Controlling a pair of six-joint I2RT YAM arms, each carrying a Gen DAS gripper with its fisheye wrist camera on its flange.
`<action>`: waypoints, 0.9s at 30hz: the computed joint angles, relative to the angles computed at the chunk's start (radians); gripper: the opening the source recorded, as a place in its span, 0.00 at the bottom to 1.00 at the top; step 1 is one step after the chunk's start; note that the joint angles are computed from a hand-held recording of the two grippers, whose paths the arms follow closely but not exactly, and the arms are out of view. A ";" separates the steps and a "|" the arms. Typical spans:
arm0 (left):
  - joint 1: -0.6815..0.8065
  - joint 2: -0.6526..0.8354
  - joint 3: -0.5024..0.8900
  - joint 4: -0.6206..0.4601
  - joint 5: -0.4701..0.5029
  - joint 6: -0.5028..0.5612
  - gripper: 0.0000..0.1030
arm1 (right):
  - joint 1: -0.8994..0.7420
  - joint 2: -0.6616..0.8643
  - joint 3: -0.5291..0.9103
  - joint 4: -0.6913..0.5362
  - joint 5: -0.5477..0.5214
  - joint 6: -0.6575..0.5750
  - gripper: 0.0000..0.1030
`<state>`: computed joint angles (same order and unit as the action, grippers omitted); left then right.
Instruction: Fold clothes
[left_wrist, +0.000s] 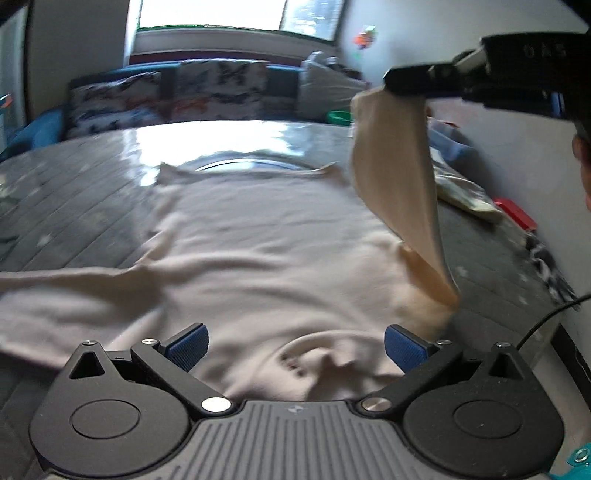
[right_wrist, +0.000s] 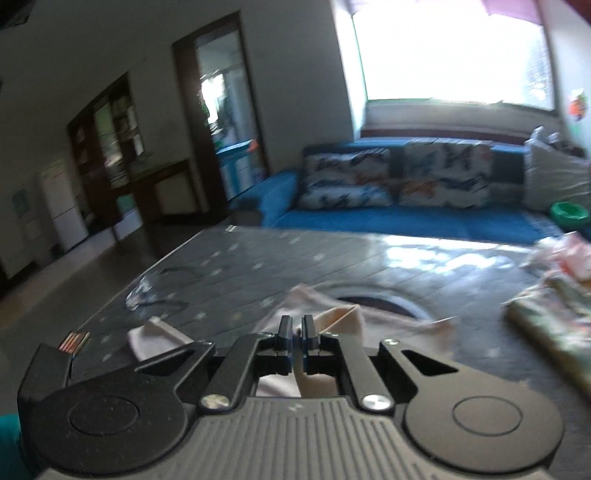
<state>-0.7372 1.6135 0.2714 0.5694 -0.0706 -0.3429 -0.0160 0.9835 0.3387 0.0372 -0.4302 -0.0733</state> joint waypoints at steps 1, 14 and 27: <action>0.008 0.002 -0.007 0.002 -0.002 -0.002 1.00 | 0.040 0.038 0.001 0.028 0.023 0.013 0.04; 0.045 0.051 -0.008 0.053 -0.008 0.012 1.00 | -0.064 0.186 0.059 -0.041 0.050 -0.165 0.13; 0.081 0.158 0.110 0.077 0.012 0.021 1.00 | -0.331 0.532 0.095 -0.048 0.080 -0.406 0.50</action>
<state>-0.6564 1.7717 0.3816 0.6465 -0.0583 -0.3217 -0.3474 1.5160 0.4340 -0.0108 -0.3504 -0.4798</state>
